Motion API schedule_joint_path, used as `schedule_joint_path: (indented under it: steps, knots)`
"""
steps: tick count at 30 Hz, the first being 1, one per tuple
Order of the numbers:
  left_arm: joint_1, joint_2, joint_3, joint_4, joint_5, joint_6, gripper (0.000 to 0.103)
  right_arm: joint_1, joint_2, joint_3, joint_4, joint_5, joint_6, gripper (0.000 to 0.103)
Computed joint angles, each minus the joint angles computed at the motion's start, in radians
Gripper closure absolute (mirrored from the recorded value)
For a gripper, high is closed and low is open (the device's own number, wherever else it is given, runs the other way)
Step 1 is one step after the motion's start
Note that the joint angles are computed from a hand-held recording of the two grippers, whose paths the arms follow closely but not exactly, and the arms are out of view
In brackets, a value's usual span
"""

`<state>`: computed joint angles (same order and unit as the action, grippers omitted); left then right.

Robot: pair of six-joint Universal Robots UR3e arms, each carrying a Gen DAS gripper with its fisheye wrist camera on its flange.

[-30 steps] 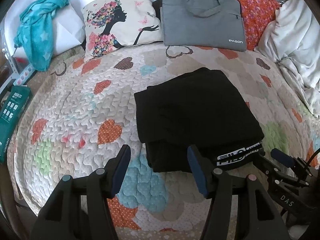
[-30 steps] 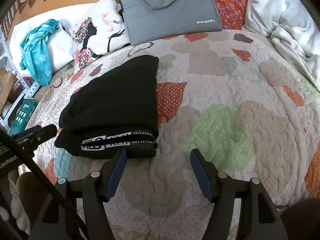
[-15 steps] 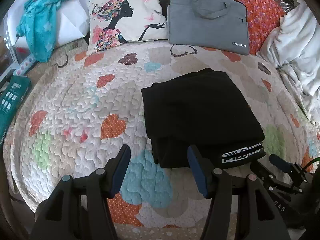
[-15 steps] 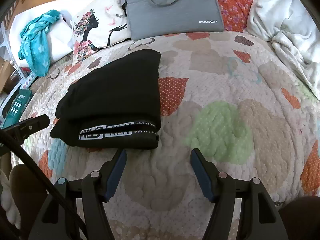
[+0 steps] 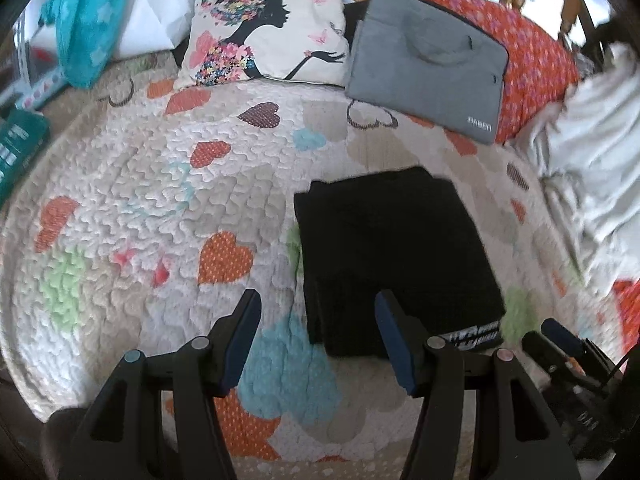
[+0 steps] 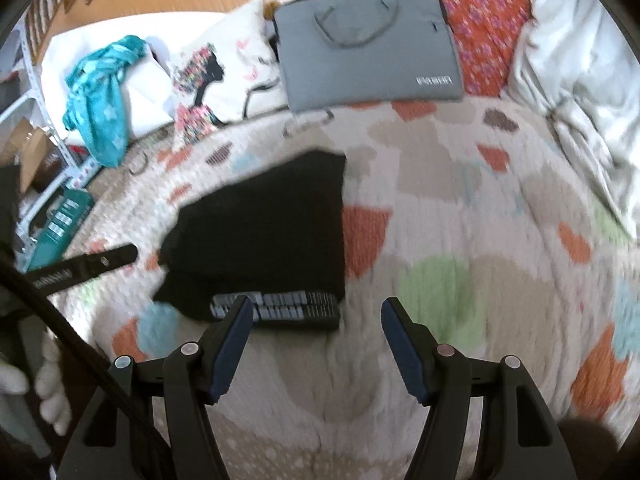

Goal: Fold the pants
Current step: 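Grasp the folded black pants with the right gripper while the left gripper grasps too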

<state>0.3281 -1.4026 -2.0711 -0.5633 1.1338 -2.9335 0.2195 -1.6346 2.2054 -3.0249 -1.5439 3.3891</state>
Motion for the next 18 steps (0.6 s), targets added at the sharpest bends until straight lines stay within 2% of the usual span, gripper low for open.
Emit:
schedule_joint_path:
  steps: [4,8,12,15,18]
  knots:
    - [0.029,-0.153,0.161,-0.096,-0.08,0.022,0.039,-0.064,0.028,-0.161,0.162,0.102,-0.049,0.026]
    - [0.029,-0.329,0.322,-0.157,-0.155,0.006,0.039,-0.076,0.125,-0.345,0.292,0.111,-0.058,0.026]
    - [-0.049,-0.499,0.515,-0.195,-0.096,-0.022,0.039,-0.106,0.259,-0.563,0.448,0.14,-0.056,0.026]
    - [-0.091,-0.61,0.649,-0.25,-0.072,-0.029,0.038,-0.152,0.36,-0.68,0.52,0.217,-0.027,0.026]
    - [-0.098,-0.671,0.713,-0.247,-0.081,-0.039,0.028,-0.194,0.47,-0.768,0.541,0.3,0.015,0.026]
